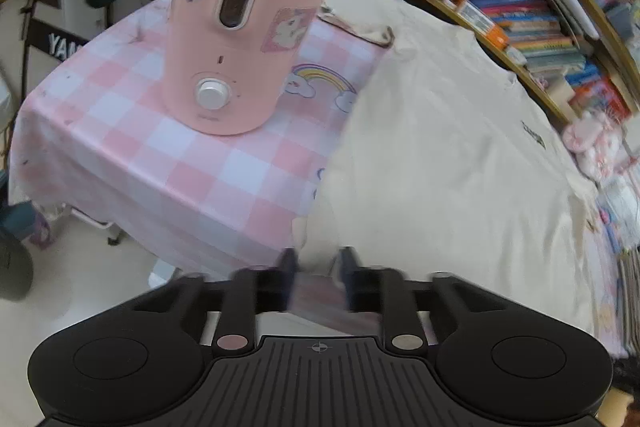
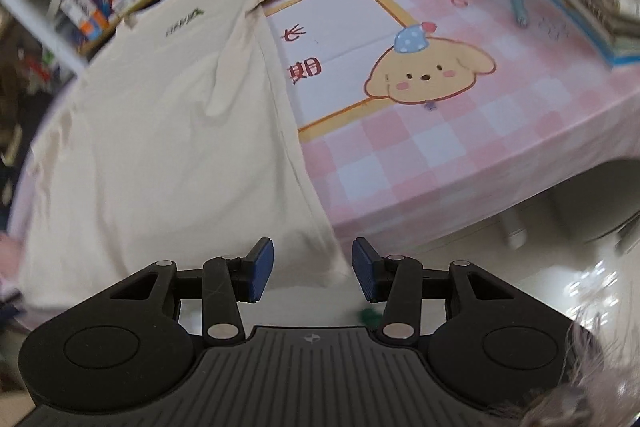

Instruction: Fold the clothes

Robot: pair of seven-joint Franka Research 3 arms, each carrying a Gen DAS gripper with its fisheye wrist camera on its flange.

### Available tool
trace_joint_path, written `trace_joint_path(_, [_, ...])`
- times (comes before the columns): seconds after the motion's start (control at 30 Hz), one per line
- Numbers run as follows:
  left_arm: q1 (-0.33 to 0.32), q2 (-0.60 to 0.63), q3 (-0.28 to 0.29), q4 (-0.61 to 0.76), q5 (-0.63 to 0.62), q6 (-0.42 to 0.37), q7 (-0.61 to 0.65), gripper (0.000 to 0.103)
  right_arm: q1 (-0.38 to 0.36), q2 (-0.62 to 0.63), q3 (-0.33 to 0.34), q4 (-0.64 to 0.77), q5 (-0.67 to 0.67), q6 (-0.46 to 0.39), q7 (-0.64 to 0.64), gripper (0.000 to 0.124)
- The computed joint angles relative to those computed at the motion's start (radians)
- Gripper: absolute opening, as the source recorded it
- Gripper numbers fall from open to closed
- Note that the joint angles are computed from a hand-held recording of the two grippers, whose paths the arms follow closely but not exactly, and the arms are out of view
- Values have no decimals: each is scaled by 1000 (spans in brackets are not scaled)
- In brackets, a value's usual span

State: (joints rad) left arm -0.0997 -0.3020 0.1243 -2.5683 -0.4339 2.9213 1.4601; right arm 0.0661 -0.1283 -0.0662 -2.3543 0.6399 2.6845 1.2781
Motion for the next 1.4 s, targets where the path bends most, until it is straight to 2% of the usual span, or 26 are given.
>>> trace_joint_path(0.07, [-34, -21, 22, 16, -31, -12, 43, 11, 6, 27, -10, 28, 56, -33, -22, 42])
trace_joint_path(0.1, [-76, -29, 53, 28, -80, -10, 95, 11, 6, 39, -12, 42, 79, -56, -39, 37])
trace_joint_path(0.17, [-183, -14, 131, 80, -228, -7, 229, 11, 0, 47, -9, 69, 69, -112, -61, 12])
trace_joint_path(0.27, [-302, 77, 208, 209, -477, -30, 452, 12, -1, 38, -5, 90, 79, -140, -123, 7])
trace_joint_path(0.33, [-337, 151, 228, 303, -625, -60, 581, 12, 1, 34, -2, 100, 108, -119, -141, 7])
trace_joint_path(0.43, [-316, 295, 199, 446, -685, -54, 578, 11, 9, 51, -2, 133, 202, -65, -183, 7])
trace_joint_path(0.5, [-289, 386, 186, 535, -605, -55, 447, 11, 7, 93, 8, 183, 173, -14, -141, 7])
trace_joint_path(0.57, [-267, 455, 192, 605, -462, -88, 300, 12, 1, 155, 16, 245, 63, 34, -42, 7])
trace_joint_path(0.6, [-253, 486, 191, 642, -429, -115, 268, 13, -2, 196, 14, 283, -13, 48, 18, 7])
trace_joint_path(0.67, [-215, 509, 168, 674, -433, -151, 264, 20, 1, 269, 2, 347, -171, 47, 131, 7])
trace_joint_path(0.7, [-197, 506, 152, 672, -450, -150, 280, 23, 6, 303, -7, 379, -246, 40, 185, 7])
trace_joint_path(0.73, [-180, 495, 132, 660, -477, -137, 309, 30, 5, 327, -10, 401, -284, 33, 208, 7])
trace_joint_path(0.77, [-161, 481, 110, 646, -512, -126, 350, 37, -5, 338, -2, 412, -285, 30, 200, 8])
trace_joint_path(0.83, [-124, 459, 71, 624, -572, -116, 426, 38, -23, 356, 11, 428, -279, 24, 178, 8])
trace_joint_path(0.9, [-100, 452, 49, 613, -551, -135, 429, 38, -41, 358, 25, 427, -252, 21, 146, 9])
trace_joint_path(1.13, [-76, 529, 24, 670, -257, -151, 184, 38, -50, 358, 33, 432, -237, 5, 106, 12])
trace_joint_path(1.33, [-131, 599, 62, 739, 104, -145, -42, 36, -48, 355, 32, 429, -242, 4, 82, 15])
trace_joint_path(1.4, [-141, 613, 67, 753, 187, -143, -92, 19, -45, 352, 32, 422, -254, 12, 68, 15])
